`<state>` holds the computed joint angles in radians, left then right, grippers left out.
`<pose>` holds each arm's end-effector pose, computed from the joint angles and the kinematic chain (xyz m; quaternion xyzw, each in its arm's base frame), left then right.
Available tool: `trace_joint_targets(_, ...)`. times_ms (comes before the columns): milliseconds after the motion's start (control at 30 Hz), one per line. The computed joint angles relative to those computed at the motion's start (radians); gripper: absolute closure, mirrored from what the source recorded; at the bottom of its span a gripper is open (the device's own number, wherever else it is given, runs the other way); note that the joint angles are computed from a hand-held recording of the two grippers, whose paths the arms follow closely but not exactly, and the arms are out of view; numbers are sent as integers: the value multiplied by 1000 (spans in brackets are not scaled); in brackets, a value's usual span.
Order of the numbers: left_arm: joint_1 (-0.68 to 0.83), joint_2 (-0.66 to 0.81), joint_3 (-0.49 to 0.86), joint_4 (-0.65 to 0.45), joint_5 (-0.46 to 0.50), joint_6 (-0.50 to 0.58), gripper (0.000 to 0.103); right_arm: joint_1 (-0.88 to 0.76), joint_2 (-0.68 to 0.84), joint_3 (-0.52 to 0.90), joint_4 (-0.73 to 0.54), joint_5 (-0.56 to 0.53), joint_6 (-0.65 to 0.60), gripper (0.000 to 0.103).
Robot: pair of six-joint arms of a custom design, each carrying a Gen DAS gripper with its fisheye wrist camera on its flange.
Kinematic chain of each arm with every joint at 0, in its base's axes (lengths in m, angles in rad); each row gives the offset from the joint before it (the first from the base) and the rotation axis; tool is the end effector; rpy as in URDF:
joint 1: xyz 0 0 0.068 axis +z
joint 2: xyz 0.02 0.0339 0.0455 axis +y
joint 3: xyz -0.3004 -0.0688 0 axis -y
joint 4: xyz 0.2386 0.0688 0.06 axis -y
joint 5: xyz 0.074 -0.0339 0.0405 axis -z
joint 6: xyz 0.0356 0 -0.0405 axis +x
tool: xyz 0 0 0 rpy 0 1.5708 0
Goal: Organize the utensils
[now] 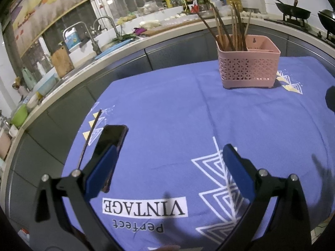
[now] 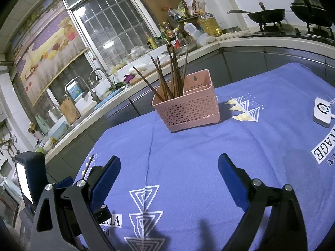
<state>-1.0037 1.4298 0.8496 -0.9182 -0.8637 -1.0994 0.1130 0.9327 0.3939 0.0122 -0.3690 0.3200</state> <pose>0.1395 -0.1687 0.2334 -0.0585 0.9058 0.1790 0.3795 0.1668 0.0319 0.2300 -0.0030 0.8570 0.2606 0.4446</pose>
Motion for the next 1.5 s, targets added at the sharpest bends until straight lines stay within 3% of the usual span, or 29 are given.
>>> trace_joint_targets(900,-11,29,39,-124,-51,-115,6,38,-9,-9,6,27,8,10)
trace_joint_targets(1500,-5,33,69,-163,-75,-121,6,43,-27,8,-17,22,13,10)
